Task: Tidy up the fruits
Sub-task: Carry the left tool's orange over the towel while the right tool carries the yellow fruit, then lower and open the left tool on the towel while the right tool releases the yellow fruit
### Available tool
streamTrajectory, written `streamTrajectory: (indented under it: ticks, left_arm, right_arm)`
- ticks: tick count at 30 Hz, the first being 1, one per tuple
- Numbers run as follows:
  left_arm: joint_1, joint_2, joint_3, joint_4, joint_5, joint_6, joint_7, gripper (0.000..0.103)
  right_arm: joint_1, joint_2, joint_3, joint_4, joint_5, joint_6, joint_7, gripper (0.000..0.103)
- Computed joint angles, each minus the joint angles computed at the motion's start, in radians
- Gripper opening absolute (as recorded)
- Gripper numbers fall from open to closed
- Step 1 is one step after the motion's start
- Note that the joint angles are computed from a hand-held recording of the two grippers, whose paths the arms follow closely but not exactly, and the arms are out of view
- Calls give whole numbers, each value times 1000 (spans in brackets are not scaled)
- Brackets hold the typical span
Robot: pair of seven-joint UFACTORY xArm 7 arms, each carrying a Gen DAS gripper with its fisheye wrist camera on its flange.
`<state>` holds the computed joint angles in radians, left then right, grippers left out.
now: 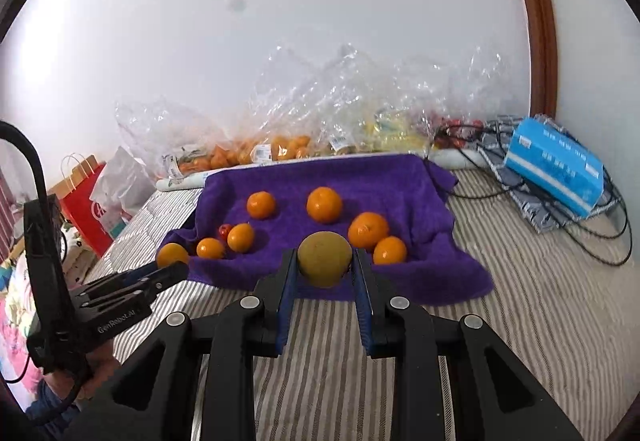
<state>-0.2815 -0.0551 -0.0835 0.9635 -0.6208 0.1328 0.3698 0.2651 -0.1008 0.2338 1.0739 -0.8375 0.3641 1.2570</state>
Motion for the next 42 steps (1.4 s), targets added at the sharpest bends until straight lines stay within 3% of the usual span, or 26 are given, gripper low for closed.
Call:
streamTrajectory:
  ticks: [5, 16, 19, 30, 42]
  left_arm:
    - [15, -14, 5, 14, 43, 12, -44, 33]
    - [51, -49, -7, 36, 298, 50, -276, 33]
    - [37, -48, 8, 57, 277, 73, -269, 33]
    - [69, 51, -10, 173, 404, 114, -388, 33]
    - [88, 210, -18, 337, 463, 139, -457, 33]
  right_arm:
    - [11, 15, 1, 36, 2, 19, -26, 27]
    - [38, 40, -18, 85, 7, 43, -52, 27]
    - [39, 39, -20, 94, -4, 46, -54, 27]
    - [48, 108, -55, 191, -28, 78, -89, 27]
    - [82, 232, -141, 287, 16, 19, -138, 27]
